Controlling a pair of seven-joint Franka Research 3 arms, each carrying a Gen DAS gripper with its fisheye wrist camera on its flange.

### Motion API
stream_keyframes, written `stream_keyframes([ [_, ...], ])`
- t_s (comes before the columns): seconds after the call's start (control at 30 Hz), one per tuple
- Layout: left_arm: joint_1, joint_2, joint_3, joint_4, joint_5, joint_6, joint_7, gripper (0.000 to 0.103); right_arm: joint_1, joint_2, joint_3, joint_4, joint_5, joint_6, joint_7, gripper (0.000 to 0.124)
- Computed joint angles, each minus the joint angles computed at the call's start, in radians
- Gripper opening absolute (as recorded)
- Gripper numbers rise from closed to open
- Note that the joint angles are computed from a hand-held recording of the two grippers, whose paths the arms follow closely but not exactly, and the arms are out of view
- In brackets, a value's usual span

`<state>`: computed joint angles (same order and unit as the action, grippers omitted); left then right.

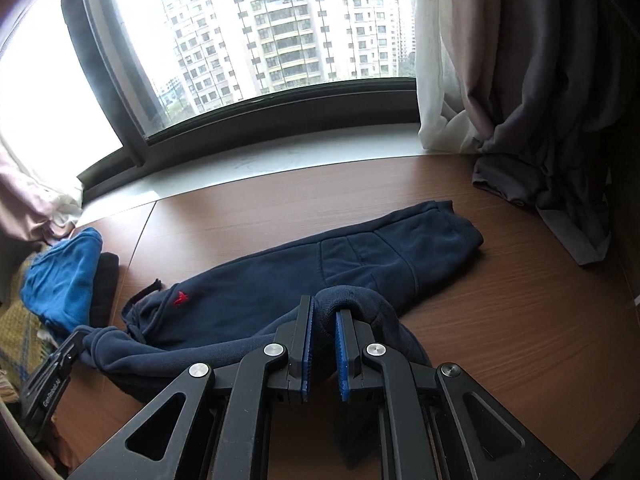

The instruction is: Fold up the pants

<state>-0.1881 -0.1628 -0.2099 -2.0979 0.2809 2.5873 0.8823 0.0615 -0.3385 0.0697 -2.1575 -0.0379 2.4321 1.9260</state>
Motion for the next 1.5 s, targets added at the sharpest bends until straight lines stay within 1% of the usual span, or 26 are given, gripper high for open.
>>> stream_keyframes([
  [0.23,0.007,0.133,0.007,0.123,-0.003,-0.051,0.001,0.013,0.019,0.157,-0.015,0.151,-0.013,-0.018,-0.039,0.011],
  [0.37,0.007,0.222,0.011,0.208,-0.005,-0.102,0.018,0.013,0.038,0.270,-0.038,0.251,0.003,-0.056,-0.066,0.011],
  [0.53,0.005,0.285,0.018,0.265,-0.007,-0.132,0.015,0.014,0.058,0.398,-0.065,0.361,0.034,-0.110,-0.093,0.011],
  [0.63,-0.001,0.312,0.022,0.294,0.022,-0.152,0.015,0.017,0.068,0.463,-0.077,0.420,0.053,-0.137,-0.099,0.011],
  [0.7,-0.012,0.329,0.026,0.315,0.066,-0.165,0.006,0.020,0.071,0.496,-0.084,0.448,0.068,-0.151,-0.104,0.011],
  [0.73,-0.019,0.338,0.029,0.326,0.097,-0.171,0.000,0.024,0.072,0.512,-0.087,0.461,0.075,-0.157,-0.104,0.011],
  [0.77,-0.027,0.347,0.032,0.339,0.131,-0.185,-0.008,0.032,0.073,0.527,-0.089,0.475,0.083,-0.166,-0.107,0.011],
  [0.87,-0.043,0.370,0.039,0.376,0.200,-0.224,-0.018,0.043,0.073,0.571,-0.096,0.515,0.105,-0.185,-0.107,0.012],
  [0.93,-0.051,0.384,0.041,0.403,0.225,-0.255,-0.012,0.048,0.072,0.601,-0.100,0.550,0.117,-0.218,-0.112,0.013],
  [0.97,-0.058,0.388,0.045,0.414,0.251,-0.267,-0.020,0.052,0.071,0.611,-0.100,0.561,0.124,-0.233,-0.115,0.015],
  [1.0,-0.063,0.391,0.050,0.424,0.283,-0.272,-0.025,0.054,0.069,0.616,-0.100,0.568,0.133,-0.243,-0.126,0.018],
  [1.07,-0.080,0.390,0.057,0.435,0.363,-0.274,-0.043,0.062,0.067,0.620,-0.099,0.572,0.150,-0.243,-0.138,0.025],
  [1.17,-0.082,0.400,0.056,0.456,0.397,-0.270,-0.027,0.065,0.057,0.622,-0.095,0.585,0.192,-0.246,-0.164,0.035],
  [1.27,-0.085,0.435,0.050,0.515,0.369,-0.333,0.023,0.068,0.050,0.636,-0.095,0.625,0.213,-0.279,-0.190,0.035],
  [1.3,-0.087,0.439,0.048,0.520,0.361,-0.342,0.039,0.067,0.047,0.648,-0.094,0.650,0.219,-0.305,-0.201,0.036],
  [1.33,-0.090,0.435,0.051,0.516,0.370,-0.337,0.039,0.067,0.046,0.658,-0.094,0.673,0.220,-0.332,-0.209,0.036],
  [1.4,-0.095,0.420,0.052,0.503,0.387,-0.330,0.046,0.068,0.054,0.651,-0.096,0.678,0.196,-0.346,-0.229,0.036],
  [1.47,-0.085,0.387,0.047,0.468,0.360,-0.291,0.042,0.068,0.060,0.643,-0.093,0.683,0.183,-0.376,-0.263,0.036],
  [1.5,-0.082,0.373,0.043,0.455,0.346,-0.284,0.039,0.068,0.061,0.627,-0.092,0.667,0.185,-0.374,-0.275,0.036],
])
